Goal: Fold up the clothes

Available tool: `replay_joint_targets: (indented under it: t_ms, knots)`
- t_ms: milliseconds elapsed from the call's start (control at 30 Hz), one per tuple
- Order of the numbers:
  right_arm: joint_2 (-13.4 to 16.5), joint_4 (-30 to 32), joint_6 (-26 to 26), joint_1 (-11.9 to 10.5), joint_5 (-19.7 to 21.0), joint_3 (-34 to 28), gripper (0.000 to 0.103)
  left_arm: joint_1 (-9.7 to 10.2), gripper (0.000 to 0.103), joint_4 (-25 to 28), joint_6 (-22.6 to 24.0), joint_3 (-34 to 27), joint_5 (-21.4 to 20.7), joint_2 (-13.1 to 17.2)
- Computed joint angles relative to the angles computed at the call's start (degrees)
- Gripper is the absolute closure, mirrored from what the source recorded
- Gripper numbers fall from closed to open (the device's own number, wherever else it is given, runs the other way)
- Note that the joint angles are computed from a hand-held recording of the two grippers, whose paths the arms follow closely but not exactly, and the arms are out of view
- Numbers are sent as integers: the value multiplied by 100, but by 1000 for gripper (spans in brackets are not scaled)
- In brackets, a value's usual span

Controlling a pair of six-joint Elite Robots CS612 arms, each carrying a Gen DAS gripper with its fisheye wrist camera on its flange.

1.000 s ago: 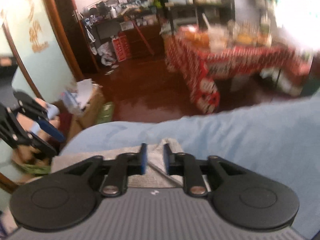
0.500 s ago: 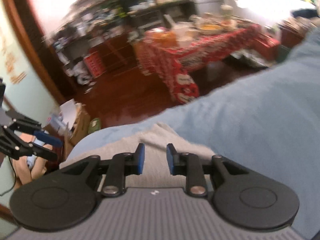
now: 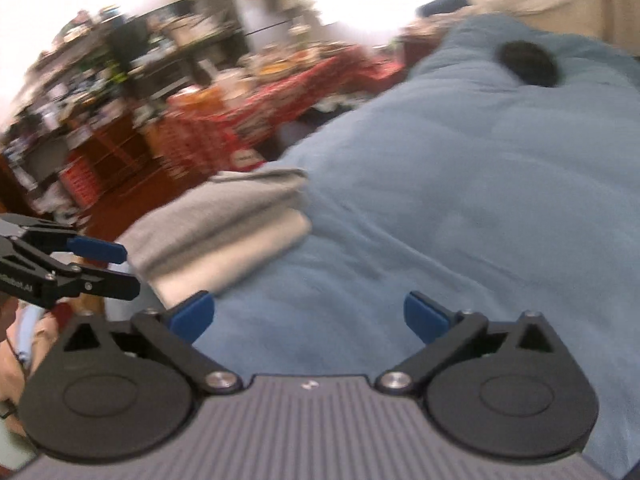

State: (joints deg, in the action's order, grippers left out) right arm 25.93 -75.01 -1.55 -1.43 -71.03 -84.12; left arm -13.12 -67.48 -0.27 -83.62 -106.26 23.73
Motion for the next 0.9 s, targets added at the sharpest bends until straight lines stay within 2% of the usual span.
replay_joint_targets:
  t_ms: [100,300,367,500,600,700,800,900]
  knots:
    - [225,538,314,-67,-523,-720,1,-219,26,192,-28,-247,-3,96]
    - [534,1470,956,-144,-1622,-1876,1,-751,25,447,109,-823,487,322]
    - [592,1742,1268,-112,-2010,-2119,1,-933,25,624,143,-1025,695,378]
    - [732,2025,1759,-19,-3053,-2605,1,-1196,23,878,231,-1332,899,489]
    - [760,2235,2124,0,-3421,-2891,1,-1386,23,1100,221,-1529,1113,551]
    - [743,2462,2398,27,-3610,-3109,1,-1514,23,1263,55,-1708,1246,586]
    - [611,2743,2566,58,-3631,-3114,1,-1614,23,1346,-212,-1888,1375,614]
    - [494,3144,2758,28,-3492,-3210,1,-1702,23,1316,-381,-2064,1753,649]
